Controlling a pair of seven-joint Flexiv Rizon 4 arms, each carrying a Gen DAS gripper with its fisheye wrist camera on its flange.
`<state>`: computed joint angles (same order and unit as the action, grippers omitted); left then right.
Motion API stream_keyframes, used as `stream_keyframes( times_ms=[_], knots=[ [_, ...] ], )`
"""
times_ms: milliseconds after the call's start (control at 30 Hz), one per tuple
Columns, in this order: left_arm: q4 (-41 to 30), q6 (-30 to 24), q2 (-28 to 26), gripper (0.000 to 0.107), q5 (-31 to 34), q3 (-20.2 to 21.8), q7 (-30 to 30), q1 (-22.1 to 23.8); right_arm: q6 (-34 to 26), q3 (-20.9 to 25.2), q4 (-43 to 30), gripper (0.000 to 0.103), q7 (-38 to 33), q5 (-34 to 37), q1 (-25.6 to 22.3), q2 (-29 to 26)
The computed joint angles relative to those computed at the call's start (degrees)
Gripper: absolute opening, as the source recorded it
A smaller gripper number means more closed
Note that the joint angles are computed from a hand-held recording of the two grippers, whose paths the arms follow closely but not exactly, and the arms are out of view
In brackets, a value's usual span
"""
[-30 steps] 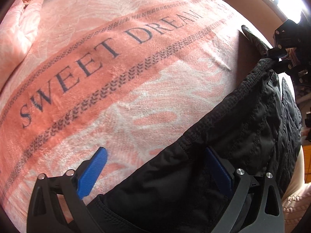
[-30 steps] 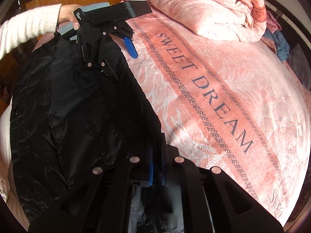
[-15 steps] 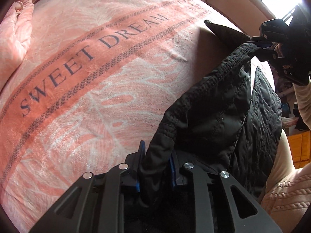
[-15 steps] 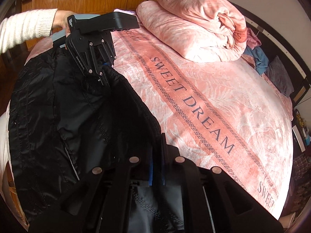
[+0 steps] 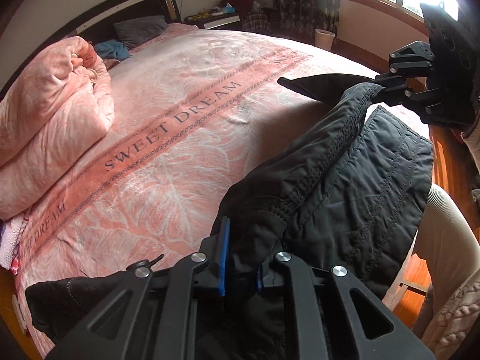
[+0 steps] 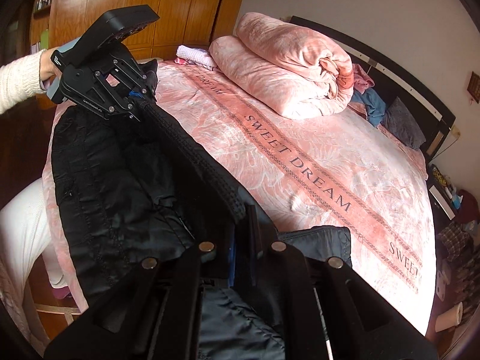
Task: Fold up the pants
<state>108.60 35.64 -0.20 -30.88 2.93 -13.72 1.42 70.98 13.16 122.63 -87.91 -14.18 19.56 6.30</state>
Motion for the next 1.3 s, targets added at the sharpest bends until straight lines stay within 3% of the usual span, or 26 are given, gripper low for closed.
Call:
stream_keyframes(
  times_ms=[100,433,600,800,833,900,967,1033,1067,1133,1200,1300],
  knots=[
    [7.06,3.90,5.68,0.013,-0.13,1.08,-0.44,-1.28,-1.00,1.71,3.13,0.007,3.28,-1.03,0.04,3.31],
    [22.32,7.44,17.42,0.015,1.45,4.47,-8.22,-3.20,-5.15,5.71,11.43,0.007,14.09,-0.25,3.49,10.48],
    [27.59,8.82,19.71,0.017,2.91,5.24,-11.75,-3.30,-7.63,6.69,14.27,0.007,17.33,1.50,6.01,11.88],
    [29.84,7.65,18.33,0.021,1.67,5.95,-15.89,-2.61,-11.45,6.51,14.84,0.008,18.35,3.82,8.65,10.89],
    [30.04,7.61,18.13,0.022,1.75,5.89,-16.26,-2.46,-12.35,6.33,14.54,0.011,18.19,4.65,9.21,10.41],
    [29.82,7.24,17.67,0.024,1.36,5.74,-17.29,-2.26,-15.12,5.20,13.31,0.031,14.70,9.10,11.51,9.71],
    [29.40,6.82,17.94,0.026,2.63,5.28,-18.97,-1.89,-16.05,4.86,12.16,0.067,11.57,13.32,13.33,9.57],
    [28.89,6.10,18.82,0.038,4.67,5.10,-19.76,-1.63,-15.55,6.48,12.10,0.080,13.12,11.48,12.84,10.10],
    [28.57,5.78,19.31,0.044,6.36,4.93,-20.72,-1.23,-15.09,6.85,12.12,0.081,13.70,10.88,12.66,10.61],
    [27.20,1.56,20.14,0.074,7.67,5.95,-20.85,-0.83,-14.21,6.48,12.00,0.081,14.94,12.25,12.54,11.97],
    [26.75,-3.14,21.42,0.088,3.20,8.45,-18.66,-1.17,-13.09,5.29,11.51,0.081,16.92,15.23,12.15,13.42],
    [26.06,-5.64,22.74,0.088,0.44,9.27,-19.57,0.15,-8.36,5.71,11.18,0.081,24.63,13.07,7.64,13.60]
  ],
)
